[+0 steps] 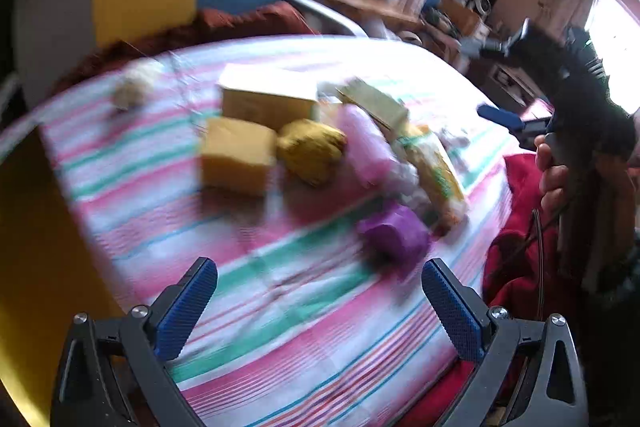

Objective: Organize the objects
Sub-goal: 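Reach the left gripper to the purple packet and grasp it, then carry the purple packet to the gold tray while the right gripper carries the snack bag there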

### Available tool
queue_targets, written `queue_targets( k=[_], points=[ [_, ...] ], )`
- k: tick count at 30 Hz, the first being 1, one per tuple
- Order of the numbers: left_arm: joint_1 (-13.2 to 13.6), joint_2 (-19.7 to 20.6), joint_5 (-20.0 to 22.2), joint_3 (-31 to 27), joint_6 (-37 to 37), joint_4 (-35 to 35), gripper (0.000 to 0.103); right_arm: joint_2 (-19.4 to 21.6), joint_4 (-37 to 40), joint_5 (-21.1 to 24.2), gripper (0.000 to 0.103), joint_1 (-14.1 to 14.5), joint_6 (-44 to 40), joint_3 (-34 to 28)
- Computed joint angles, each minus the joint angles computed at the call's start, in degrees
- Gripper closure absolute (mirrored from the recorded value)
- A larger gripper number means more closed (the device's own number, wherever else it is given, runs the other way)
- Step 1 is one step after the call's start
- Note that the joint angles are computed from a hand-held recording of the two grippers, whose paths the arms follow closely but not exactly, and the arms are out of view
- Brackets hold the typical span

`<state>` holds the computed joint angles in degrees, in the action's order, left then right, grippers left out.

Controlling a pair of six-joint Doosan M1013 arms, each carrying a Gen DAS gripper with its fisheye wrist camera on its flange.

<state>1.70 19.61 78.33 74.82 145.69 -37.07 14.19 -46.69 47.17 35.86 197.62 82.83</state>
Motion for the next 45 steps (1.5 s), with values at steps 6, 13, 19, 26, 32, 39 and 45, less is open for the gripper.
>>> queue_targets(
  k=[6,13,19,26,32,39,45],
  points=[
    [-3.2,0.3,1.6,0.2,-4.4,1.8,0.002,0.0,2.0,-2.2,0.006,-0.6,-1.6,0.1],
    [-6.4,2.3,3.8,-0.7,-10.4,4.6,0.015,-0.2,2.5,-3.4,0.006,-0.9,-1.5,0.6],
    [-6.7,1.0,-1.0,1.8,-6.2,4.6,0.047,0.1,5.8,-3.5,0.006,-1.4,-4.8,0.1],
    [-2.5,0.8,-1.7,3.1,-0.3,0.7,0.047,1.2,11.5,-2.0,0.006,-1.9,-10.2,-1.4],
    [-0.1,0.8,-1.3,3.3,1.2,0.1,0.050,3.4,18.7,4.8,0.013,-1.9,-22.1,-6.0],
    [0.3,0.8,-1.6,3.9,1.3,-1.1,0.052,8.8,27.0,23.4,0.017,-1.5,-46.1,-17.2],
    [0.4,0.5,-2.2,4.5,1.9,-2.0,0.055,13.7,34.3,35.2,0.041,-2.4,-56.9,-22.3]
  ],
)
